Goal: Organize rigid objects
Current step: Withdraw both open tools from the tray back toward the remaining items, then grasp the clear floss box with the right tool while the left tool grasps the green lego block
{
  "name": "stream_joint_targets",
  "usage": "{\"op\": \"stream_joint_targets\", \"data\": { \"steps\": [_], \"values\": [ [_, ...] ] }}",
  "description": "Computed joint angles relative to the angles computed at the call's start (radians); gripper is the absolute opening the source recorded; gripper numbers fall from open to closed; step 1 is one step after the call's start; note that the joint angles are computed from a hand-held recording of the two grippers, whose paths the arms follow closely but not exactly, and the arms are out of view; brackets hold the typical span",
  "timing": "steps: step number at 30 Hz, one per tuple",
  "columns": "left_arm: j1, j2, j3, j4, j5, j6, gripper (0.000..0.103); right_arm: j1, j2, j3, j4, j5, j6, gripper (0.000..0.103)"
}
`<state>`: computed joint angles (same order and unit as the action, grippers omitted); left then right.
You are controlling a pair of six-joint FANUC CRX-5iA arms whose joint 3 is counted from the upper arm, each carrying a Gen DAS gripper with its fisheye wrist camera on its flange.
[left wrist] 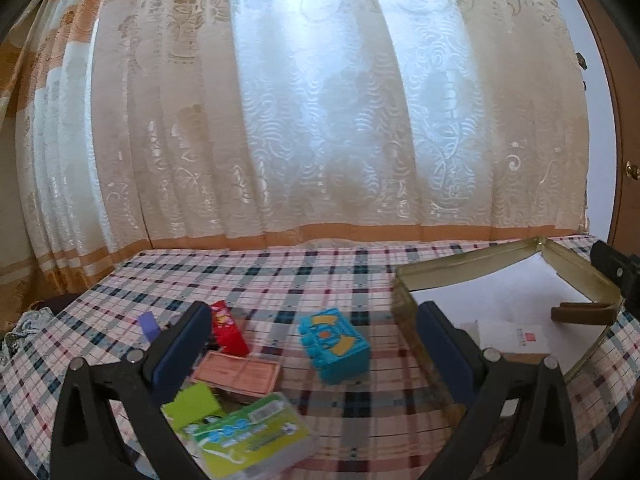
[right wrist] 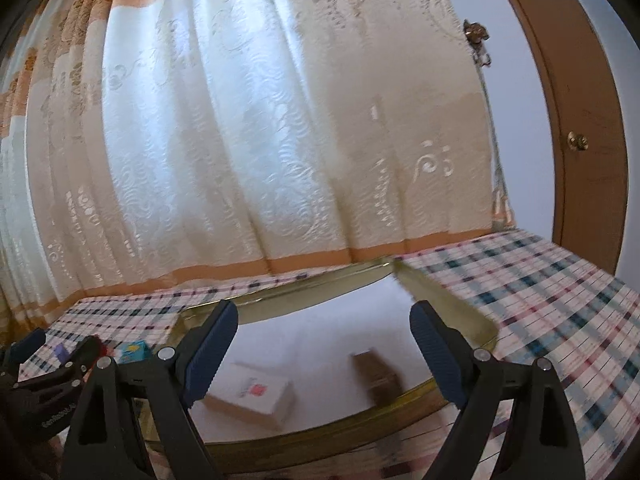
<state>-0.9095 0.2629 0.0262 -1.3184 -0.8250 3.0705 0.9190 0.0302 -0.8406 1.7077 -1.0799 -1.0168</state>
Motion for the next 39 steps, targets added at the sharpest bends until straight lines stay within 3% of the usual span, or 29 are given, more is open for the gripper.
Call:
{"op": "stream_joint_targets", "data": {
  "steps": [16,21,24,31,36,39],
  "values": [
    [0.084,-0.096,-0.12,-0.015,0.02,0.058,0.103,0.063,0.167,0.177,0.053,0.031,0.067,0.09],
    [0.135,-0.12,-0.148,-0.001,-0.023,0.084,0.103,0.064,0.186,0.207,0.078,0.067,0.065,0.09],
    [0.186,-0.148,-0.178,0.029,-0.002,0.111,0.103,0.056,0.189,0.216,0.091,0.107,0.056,0.09],
    [0.242,-0.165,-0.197,0.07,-0.008,0.108,0.103,0.015,0.194,0.248,0.158,0.277,0.083,0.09],
    [0.273,-0.182,-0.215,0.098,0.013,0.095,0.103,-0.042,0.199,0.29,0.205,0.539,0.191,0.09],
    [0.283,-0.189,-0.223,0.107,0.025,0.092,0.103,-0.049,0.222,0.334,0.057,0.712,0.367,0.09]
  ]
}}
